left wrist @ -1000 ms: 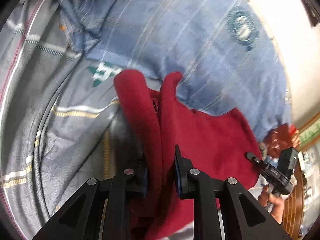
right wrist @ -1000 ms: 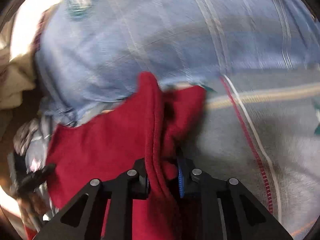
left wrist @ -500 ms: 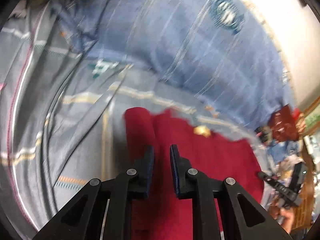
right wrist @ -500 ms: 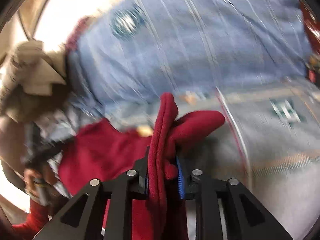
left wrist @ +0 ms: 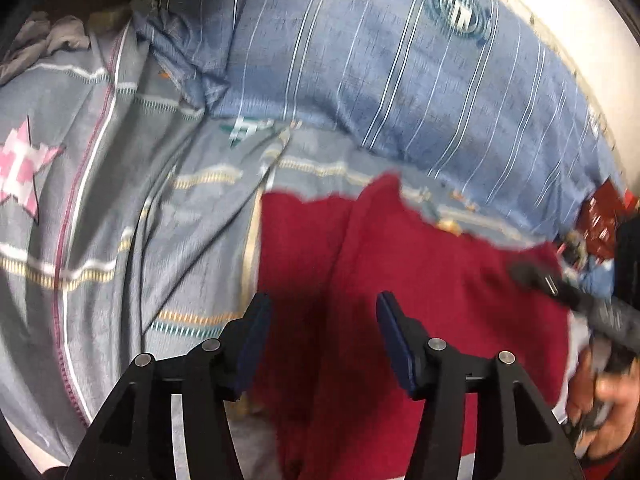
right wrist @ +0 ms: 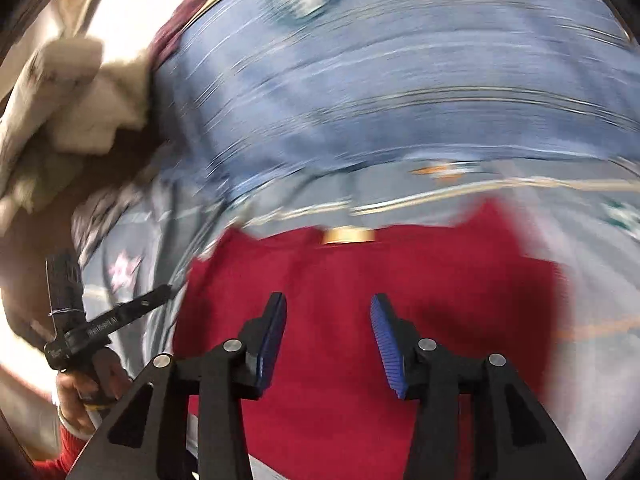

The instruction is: Fold small clothes

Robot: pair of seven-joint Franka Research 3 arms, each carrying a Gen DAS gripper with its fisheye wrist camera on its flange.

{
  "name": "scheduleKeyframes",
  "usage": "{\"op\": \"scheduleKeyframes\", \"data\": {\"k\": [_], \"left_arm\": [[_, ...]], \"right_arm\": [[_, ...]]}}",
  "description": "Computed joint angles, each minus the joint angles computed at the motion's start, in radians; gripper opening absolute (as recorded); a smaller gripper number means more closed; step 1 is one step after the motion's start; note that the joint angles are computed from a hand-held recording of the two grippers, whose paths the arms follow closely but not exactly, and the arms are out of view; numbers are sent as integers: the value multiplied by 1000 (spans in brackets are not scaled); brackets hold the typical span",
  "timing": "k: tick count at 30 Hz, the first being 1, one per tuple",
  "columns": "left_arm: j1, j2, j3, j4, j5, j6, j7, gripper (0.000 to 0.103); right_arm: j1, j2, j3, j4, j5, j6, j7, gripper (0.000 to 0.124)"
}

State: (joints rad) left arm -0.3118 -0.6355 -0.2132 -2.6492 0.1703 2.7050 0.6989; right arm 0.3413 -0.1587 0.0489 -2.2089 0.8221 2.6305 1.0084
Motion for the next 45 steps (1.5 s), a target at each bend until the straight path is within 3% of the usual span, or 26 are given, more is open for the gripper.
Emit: {"op": "scheduleKeyframes", "data": {"k": [2, 5, 8, 11, 15, 20, 27, 31, 33, 38, 42, 45], "left_arm": [[3, 11, -4, -3, -3, -28, -11, 54], [-11, 23, 25, -17, -32, -9, 2, 65], [13, 40, -2, 2, -9, -13, -10, 67], [20, 57, -11, 18, 4, -23, -19, 67], [8, 59, 7, 9, -9, -9, -13, 68], [22, 68, 10, 3, -1, 8, -5, 69], [31, 80, 6, 7, 3, 13, -4, 73], [40, 84, 0, 5, 15, 18, -11, 76], [47, 85, -6, 5, 23, 16, -20, 80], [33, 79, 14, -8, 15, 36, -5, 80], [7, 42, 38, -42, -1, 48, 41, 79], [-18, 17, 64, -68, -31, 61, 78, 79]], "right_arm": [[23, 106, 31, 92, -40, -9, 5, 45], [44, 247, 70, 229, -105, -29, 43, 43], [63, 371, 98, 356, -186, -57, 94, 43], [98, 454, 87, 421, -331, -49, 204, 43], [97, 465, 106, 418, -369, 3, 223, 44], [60, 398, 125, 366, -316, -20, 199, 44], [55, 296, 111, 216, -271, 75, 174, 58], [34, 290, 169, 141, 10, 247, -87, 59], [50, 291, 167, 130, 16, 285, -106, 60], [35, 289, 170, 146, 152, 233, -221, 67], [50, 287, 156, 147, 148, 227, -226, 71], [42, 290, 154, 164, 171, 164, -272, 84]]}}
